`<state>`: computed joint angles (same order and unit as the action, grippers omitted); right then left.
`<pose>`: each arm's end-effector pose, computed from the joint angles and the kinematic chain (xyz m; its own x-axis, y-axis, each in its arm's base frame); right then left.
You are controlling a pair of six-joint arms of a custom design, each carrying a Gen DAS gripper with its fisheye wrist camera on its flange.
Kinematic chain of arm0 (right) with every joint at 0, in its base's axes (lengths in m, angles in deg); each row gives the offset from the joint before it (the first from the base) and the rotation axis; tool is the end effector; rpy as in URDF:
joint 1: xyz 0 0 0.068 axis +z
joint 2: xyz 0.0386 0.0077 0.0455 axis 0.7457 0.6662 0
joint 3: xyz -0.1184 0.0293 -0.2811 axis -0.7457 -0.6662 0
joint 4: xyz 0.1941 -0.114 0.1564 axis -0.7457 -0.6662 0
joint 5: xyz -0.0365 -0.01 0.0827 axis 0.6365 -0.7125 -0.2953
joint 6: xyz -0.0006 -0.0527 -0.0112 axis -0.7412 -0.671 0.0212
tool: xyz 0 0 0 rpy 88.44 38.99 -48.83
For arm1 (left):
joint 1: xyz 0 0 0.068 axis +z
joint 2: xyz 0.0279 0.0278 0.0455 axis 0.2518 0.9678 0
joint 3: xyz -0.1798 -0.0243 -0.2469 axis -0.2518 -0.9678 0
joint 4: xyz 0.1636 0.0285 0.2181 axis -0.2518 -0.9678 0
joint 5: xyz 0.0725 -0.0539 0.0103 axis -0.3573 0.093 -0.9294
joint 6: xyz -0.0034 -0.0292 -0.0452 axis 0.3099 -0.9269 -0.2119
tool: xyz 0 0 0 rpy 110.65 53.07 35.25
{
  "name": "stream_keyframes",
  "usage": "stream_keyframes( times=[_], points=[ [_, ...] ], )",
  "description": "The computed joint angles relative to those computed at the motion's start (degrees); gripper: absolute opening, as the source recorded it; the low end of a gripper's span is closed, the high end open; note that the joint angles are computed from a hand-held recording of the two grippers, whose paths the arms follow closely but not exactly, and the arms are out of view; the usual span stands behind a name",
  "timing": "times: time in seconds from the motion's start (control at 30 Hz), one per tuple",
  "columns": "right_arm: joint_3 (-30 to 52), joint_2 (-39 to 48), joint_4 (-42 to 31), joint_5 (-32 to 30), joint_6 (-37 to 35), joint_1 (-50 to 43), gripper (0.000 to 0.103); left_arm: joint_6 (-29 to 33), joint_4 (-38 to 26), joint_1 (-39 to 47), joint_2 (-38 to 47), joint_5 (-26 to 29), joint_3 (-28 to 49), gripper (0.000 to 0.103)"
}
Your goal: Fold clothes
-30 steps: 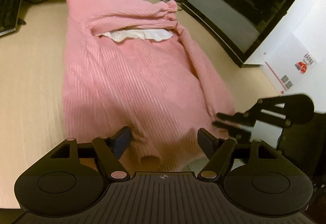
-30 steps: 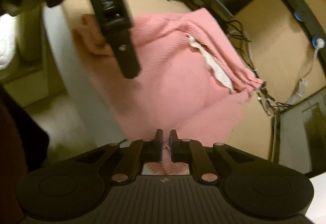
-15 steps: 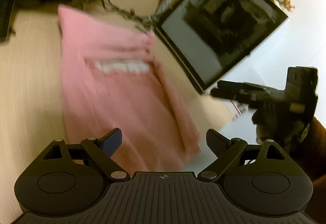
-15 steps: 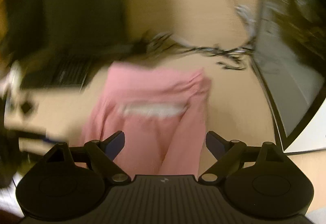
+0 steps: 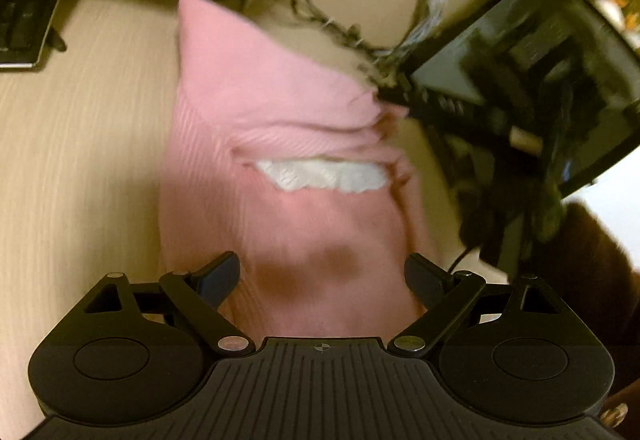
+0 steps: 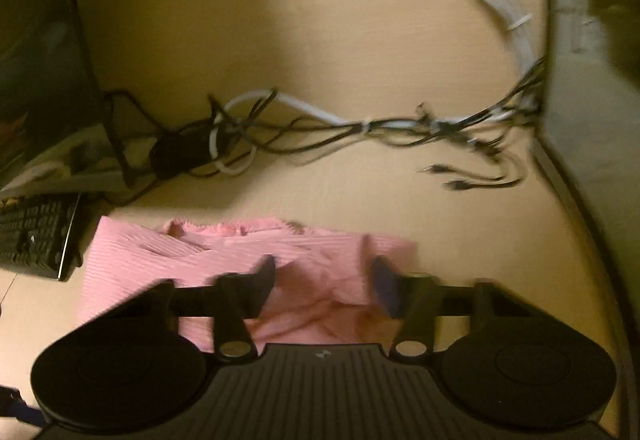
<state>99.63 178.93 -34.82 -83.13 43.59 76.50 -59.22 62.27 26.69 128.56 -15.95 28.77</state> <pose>0.3461 0.1823 0.1427 -0.6907 0.0475 -0.7216 -0.1623 0.9622 0.2188 0.1737 0.0144 0.1253 -0.8512 -0.2667 -0.4521 0.0628 0.8034 -0.5921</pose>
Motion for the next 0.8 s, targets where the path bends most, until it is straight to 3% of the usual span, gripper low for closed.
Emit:
stream_keyframes(
  times=[0.1,0.23,0.33,0.43,0.47,0.53,0.67,0.8],
  points=[
    [-0.38,-2.89,2.58,-2.03,0.54,-0.50,0.005,-0.35,0.91,-0.05,1.08,-0.61,-0.36,0.094],
    [-1.48,-9.22,-1.25,-4.08,-0.96,-1.67,0.005,1.53,2.55,3.07,3.57,2.13,-0.88,0.095],
    [-0.47,-4.99,-5.96,-0.04,-4.62,-0.88,0.006,2.17,3.14,3.26,4.26,2.63,-0.82,0.098],
    [-1.91,-0.36,-4.40,1.60,-5.45,-0.57,0.018,1.28,3.57,2.41,3.65,1.84,-1.11,0.098],
    [-2.92,-0.28,-2.72,2.37,-5.85,-0.31,0.024,0.79,2.69,1.47,2.81,0.87,-1.01,0.098],
    [-3.11,-2.05,-3.41,2.98,-6.48,0.01,0.027,2.20,-1.80,0.68,-0.13,0.55,-0.57,0.098],
    [-5.21,-7.03,-1.18,3.36,-8.42,0.73,0.033,10.12,-11.03,0.90,-1.74,4.37,1.74,0.098],
    [-4.49,-6.95,-0.30,-1.28,-6.09,0.42,0.033,9.47,-8.25,-2.99,3.84,3.42,2.85,0.102]
  ],
)
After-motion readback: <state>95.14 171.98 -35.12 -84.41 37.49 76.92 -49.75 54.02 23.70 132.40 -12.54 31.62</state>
